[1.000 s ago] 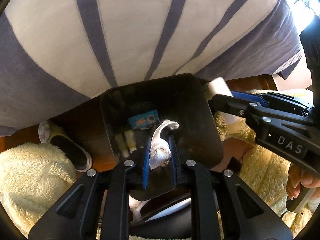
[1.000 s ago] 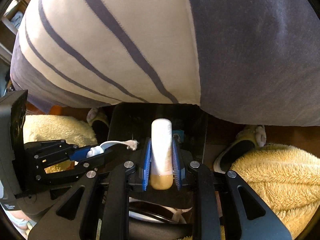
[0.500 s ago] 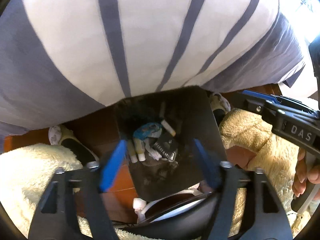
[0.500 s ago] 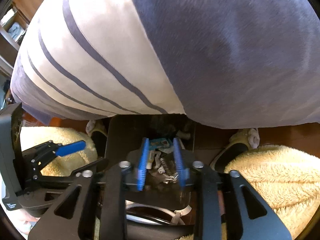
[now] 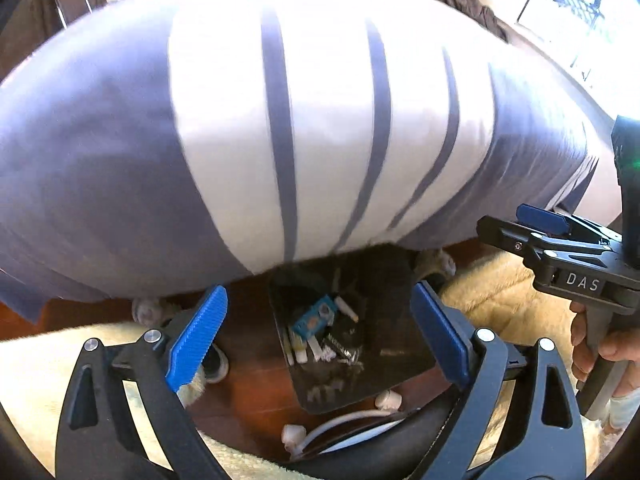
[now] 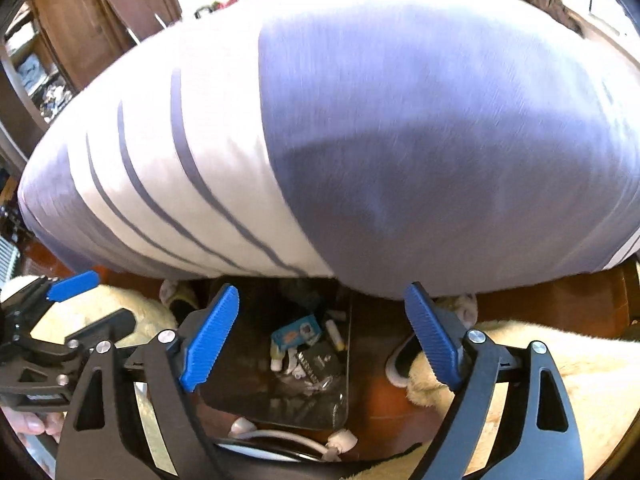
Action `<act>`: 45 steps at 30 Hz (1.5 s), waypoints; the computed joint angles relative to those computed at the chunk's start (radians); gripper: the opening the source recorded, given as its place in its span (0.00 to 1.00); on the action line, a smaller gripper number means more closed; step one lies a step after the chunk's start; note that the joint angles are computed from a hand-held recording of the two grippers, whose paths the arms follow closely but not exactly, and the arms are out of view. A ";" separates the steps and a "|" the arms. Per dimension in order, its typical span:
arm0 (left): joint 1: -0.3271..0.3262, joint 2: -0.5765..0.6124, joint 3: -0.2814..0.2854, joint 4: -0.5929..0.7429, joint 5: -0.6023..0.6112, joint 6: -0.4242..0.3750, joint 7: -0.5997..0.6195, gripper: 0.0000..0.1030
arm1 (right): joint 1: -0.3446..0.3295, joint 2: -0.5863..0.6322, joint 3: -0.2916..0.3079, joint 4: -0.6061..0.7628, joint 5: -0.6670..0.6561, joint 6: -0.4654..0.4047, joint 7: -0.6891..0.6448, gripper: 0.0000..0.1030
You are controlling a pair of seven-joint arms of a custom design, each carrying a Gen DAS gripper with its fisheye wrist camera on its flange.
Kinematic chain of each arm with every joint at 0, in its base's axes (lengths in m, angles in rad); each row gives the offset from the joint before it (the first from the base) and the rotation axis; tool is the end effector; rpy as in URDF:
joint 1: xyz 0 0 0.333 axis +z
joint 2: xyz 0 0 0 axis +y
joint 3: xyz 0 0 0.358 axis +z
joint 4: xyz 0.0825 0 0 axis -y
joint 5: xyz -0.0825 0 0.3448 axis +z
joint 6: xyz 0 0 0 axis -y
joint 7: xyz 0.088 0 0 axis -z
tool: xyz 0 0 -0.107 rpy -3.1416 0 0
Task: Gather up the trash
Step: 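Move both open grippers back up over the bed, then grasp the black thread spool with the left gripper while the right grasps the striped ribbon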
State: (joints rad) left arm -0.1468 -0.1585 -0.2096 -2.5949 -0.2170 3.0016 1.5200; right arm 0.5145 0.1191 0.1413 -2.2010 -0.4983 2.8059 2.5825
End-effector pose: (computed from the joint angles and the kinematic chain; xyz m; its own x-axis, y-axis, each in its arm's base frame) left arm 0.4187 -0.1420 0.4451 -0.1424 -0.9808 0.1333 -0.8535 0.0534 -0.5183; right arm 0.4289 0.3557 0.4474 0.1103 -0.9819 -0.1537 -0.8703 -0.0207 -0.4920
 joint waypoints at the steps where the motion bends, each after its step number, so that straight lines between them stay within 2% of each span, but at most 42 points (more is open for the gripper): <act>1: 0.013 -0.014 -0.007 -0.002 0.018 0.005 -0.015 0.86 | 0.001 -0.008 -0.003 0.004 -0.012 -0.004 0.005 0.85; 4: 0.053 -0.048 -0.024 0.011 0.065 0.011 -0.051 0.86 | 0.003 -0.033 -0.012 0.030 -0.077 -0.020 0.040 0.88; 11: 0.076 -0.084 0.007 0.072 0.067 0.032 -0.028 0.86 | -0.017 -0.049 -0.010 0.130 -0.183 -0.060 0.057 0.91; 13: 0.108 -0.078 -0.006 0.101 0.088 0.029 -0.039 0.86 | -0.020 -0.039 -0.011 0.166 -0.199 -0.071 0.049 0.92; 18: 0.194 -0.044 -0.043 0.180 0.184 0.017 -0.104 0.86 | -0.026 -0.004 -0.018 0.251 -0.197 -0.096 -0.005 0.92; 20: 0.243 -0.021 -0.068 0.221 0.260 0.004 -0.162 0.86 | -0.025 0.017 -0.021 0.295 -0.191 -0.114 -0.039 0.93; 23: 0.256 0.020 -0.055 0.278 0.331 -0.022 -0.205 0.86 | -0.021 0.054 -0.028 0.358 -0.175 -0.139 -0.083 0.93; 31: 0.202 0.145 0.033 0.441 0.451 -0.098 -0.266 0.86 | -0.012 0.173 -0.057 0.528 -0.098 -0.185 -0.196 0.93; 39: 0.116 0.300 0.111 0.640 0.417 -0.190 -0.202 0.86 | -0.014 0.351 -0.073 0.783 0.027 -0.246 -0.344 0.93; 43: 0.082 0.380 0.139 0.748 0.408 -0.252 -0.189 0.86 | -0.043 0.466 -0.049 0.951 0.154 -0.274 -0.464 0.92; 45: 0.073 0.415 0.144 0.795 0.387 -0.271 -0.169 0.86 | -0.038 0.516 -0.056 1.033 0.189 -0.308 -0.503 0.81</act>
